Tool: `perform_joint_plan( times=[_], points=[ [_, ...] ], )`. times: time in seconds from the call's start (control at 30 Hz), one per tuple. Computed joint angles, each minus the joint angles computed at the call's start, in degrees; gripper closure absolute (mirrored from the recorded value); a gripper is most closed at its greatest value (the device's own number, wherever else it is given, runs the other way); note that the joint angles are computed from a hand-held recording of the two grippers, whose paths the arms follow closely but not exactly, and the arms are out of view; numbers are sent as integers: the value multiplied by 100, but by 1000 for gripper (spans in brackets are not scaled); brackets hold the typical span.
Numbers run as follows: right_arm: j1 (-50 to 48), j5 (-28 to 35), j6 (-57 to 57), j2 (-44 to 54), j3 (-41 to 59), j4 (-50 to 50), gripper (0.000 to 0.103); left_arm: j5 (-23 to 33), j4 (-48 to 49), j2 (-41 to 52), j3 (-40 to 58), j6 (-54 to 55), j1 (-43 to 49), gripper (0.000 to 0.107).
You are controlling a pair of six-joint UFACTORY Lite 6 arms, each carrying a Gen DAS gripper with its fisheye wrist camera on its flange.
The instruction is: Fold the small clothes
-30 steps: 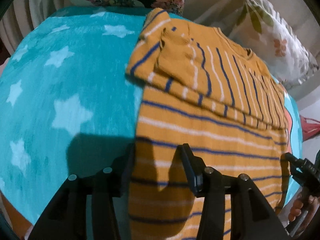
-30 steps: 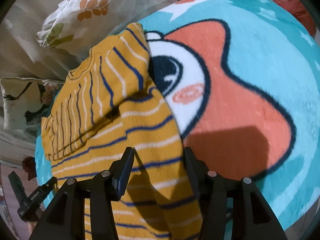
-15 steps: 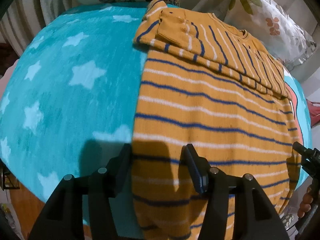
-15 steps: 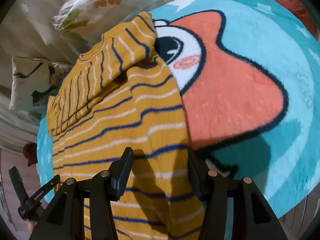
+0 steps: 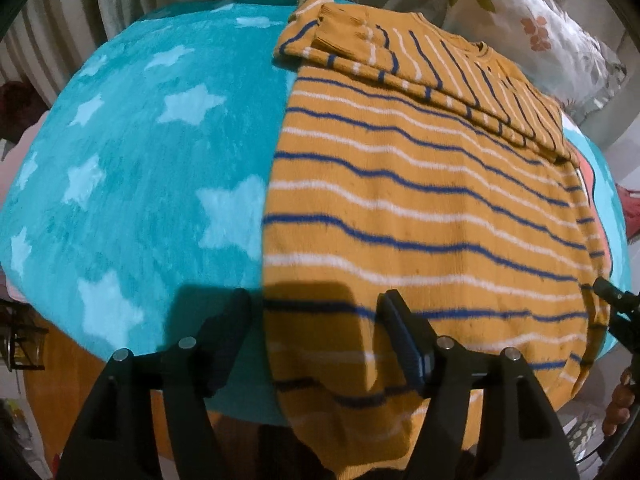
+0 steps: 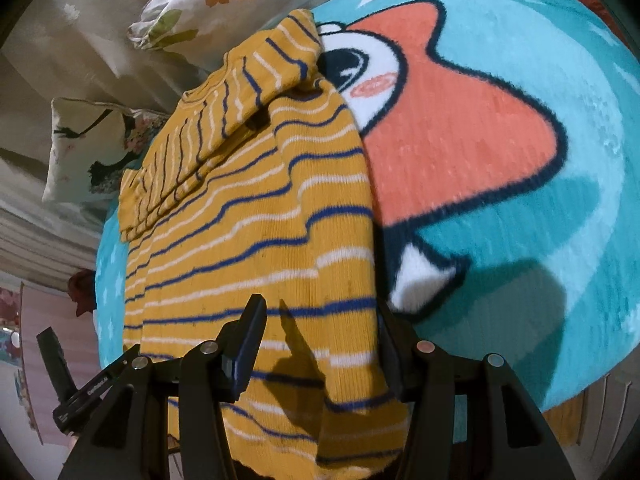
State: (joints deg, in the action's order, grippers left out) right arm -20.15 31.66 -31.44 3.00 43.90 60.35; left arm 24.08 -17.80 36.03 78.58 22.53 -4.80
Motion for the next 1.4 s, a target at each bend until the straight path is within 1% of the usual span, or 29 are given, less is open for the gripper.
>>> perform_joint_plan(
  times=[0.17, 0.23, 0.3, 0.47, 0.7, 0.9, 1.03, 1.07, 1.13, 1.17, 1.2, 1.23, 1.27, 1.4],
  points=[
    [-6, 151, -154, -216, -220, 44, 47, -85, -193, -317, -461, 128, 36, 35],
    [-63, 248, -291, -267, -292, 119, 47, -94, -225, -396, -578, 130, 49, 32],
    [-144, 360, -481, -304, -367, 245, 47, -123, -175, -435, -665, 32, 7, 26],
    [-390, 641, -985, -302, -501, 613, 47, -385, 115, -700, -1100, -316, -106, 22],
    [-542, 929, -1268, -286, -538, 586, 47, -489, 231, -934, -1427, -673, -181, 22],
    [-1065, 1816, -2054, -182, -837, 906, 47, -294, -259, -1131, -1679, -151, -81, 22],
    [-1290, 2079, -2320, -224, -1047, 998, 47, -130, -413, -1142, -1741, -114, -6, 23],
    [-1294, 2091, -2324, -233, -1056, 986, 47, -99, -401, -1156, -1738, -149, -2, 26],
    [-1292, 2117, -2324, -236, -1044, 920, 47, -103, -191, -1177, -1699, -423, -94, 35],
    [-1272, 2120, -2304, -239, -1021, 869, 47, -151, -38, -1236, -1725, -601, -164, 47],
    [-1252, 2124, -2286, -250, -1001, 810, 47, -219, 149, -1356, -1806, -771, -232, 66],
    [-1210, 2118, -2268, -254, -979, 767, 47, -249, 221, -1453, -1858, -831, -306, 79],
    [-1125, 2097, -2232, -251, -936, 733, 48, -229, 203, -1556, -1914, -768, -348, 95],
    [-789, 2018, -2079, -191, -731, 498, 54, -250, 756, -1705, -1918, -1275, -556, 95]
  ],
)
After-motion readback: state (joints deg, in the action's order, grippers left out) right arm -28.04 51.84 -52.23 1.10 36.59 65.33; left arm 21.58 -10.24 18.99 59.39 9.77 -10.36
